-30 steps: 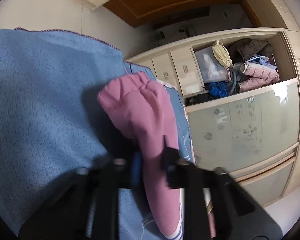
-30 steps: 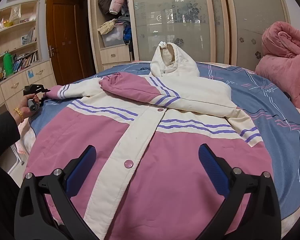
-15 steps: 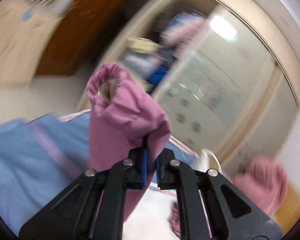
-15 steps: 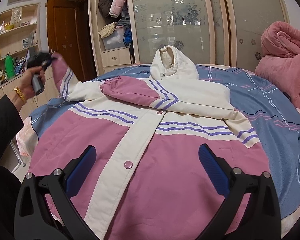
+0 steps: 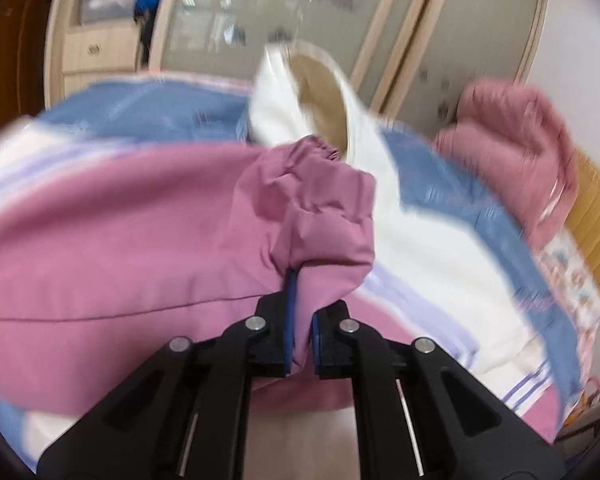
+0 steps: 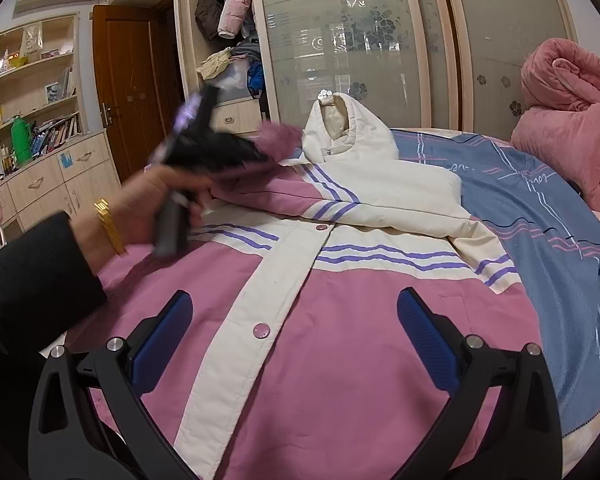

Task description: Fold large clothes

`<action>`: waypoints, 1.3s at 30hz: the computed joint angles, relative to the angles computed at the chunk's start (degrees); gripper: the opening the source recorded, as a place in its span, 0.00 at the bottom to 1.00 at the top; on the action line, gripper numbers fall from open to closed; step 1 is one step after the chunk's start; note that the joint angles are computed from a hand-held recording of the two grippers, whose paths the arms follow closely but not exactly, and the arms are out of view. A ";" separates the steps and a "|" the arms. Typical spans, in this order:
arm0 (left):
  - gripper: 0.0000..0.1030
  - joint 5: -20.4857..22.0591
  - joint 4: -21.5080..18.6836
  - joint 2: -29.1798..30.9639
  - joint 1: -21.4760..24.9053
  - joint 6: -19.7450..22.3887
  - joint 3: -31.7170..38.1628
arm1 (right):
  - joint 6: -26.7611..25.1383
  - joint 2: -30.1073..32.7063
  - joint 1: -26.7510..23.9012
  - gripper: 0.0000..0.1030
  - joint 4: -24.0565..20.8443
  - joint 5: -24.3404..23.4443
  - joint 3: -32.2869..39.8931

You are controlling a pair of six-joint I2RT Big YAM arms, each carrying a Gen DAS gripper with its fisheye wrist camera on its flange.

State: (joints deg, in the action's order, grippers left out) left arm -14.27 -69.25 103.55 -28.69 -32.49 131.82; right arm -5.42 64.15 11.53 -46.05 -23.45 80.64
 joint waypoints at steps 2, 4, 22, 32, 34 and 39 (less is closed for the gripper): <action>0.08 0.56 -2.23 1.13 0.13 -0.60 -0.94 | 0.00 0.01 -0.29 0.99 -0.22 -0.23 0.05; 0.09 1.61 -0.41 0.00 0.60 -1.74 -3.66 | -0.09 -0.10 -0.60 0.99 -0.20 -0.49 0.04; 0.98 -13.10 -0.07 -18.41 -14.17 -3.46 -16.66 | 1.59 -1.59 -2.44 0.99 1.30 -4.02 0.31; 0.98 -41.70 -13.97 -27.42 -32.08 -13.69 -28.78 | 0.79 -3.13 -6.24 0.99 1.21 -5.52 -0.92; 0.98 -44.71 -18.20 -26.29 -34.03 -15.21 -27.66 | 1.60 -3.19 -6.58 0.99 1.78 -5.48 -1.20; 0.98 -40.74 -18.11 -26.14 -33.21 -17.80 -26.86 | 2.17 -2.90 -6.12 0.99 2.30 -4.90 -1.43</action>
State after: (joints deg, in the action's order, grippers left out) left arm -55.01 -87.36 77.41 -61.91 -50.28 104.96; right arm -3.25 61.25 5.40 -43.75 -28.35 79.21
